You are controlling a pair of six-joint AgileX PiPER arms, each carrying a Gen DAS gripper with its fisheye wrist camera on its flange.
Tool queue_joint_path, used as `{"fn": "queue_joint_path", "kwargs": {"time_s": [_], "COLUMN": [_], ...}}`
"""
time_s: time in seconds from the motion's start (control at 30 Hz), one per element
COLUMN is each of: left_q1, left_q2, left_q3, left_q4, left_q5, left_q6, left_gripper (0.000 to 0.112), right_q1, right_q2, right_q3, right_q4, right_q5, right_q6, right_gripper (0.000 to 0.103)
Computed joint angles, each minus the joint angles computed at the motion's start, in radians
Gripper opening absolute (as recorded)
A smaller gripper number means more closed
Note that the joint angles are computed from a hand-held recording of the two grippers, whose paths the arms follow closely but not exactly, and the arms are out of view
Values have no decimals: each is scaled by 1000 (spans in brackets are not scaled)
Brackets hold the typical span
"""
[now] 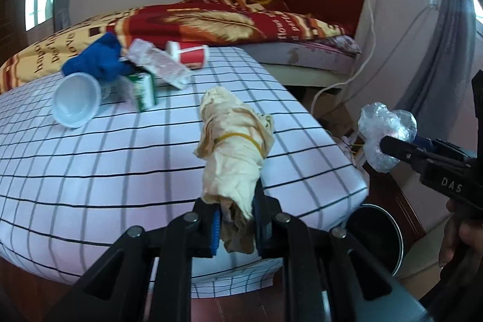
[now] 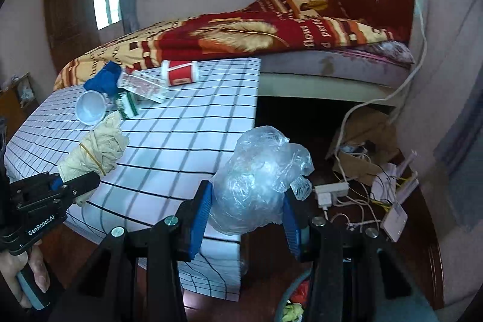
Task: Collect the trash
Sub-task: 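Carry paper roll and plastic bag over the black bin and release both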
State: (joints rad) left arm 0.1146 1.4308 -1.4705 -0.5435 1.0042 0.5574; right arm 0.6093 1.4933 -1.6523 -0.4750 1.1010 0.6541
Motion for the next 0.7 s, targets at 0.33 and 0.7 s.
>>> {"fn": "queue_joint_path", "kwargs": {"time_s": [0.33,0.7], "left_q1": [-176,-416], "left_q2": [-31,-51], "left_q3": [34,87], "left_q4": [33,82], "left_q5": [-24,-58], "left_q6": [-48,-112], "left_gripper": [19,19], "right_q1": [-72,-197], "right_q2": [-179,-390], "right_q3": [198,418], "right_q4": [-19,23], "right_q5": [17,49], "right_q6": [41,22], "right_gripper": [47,47]}}
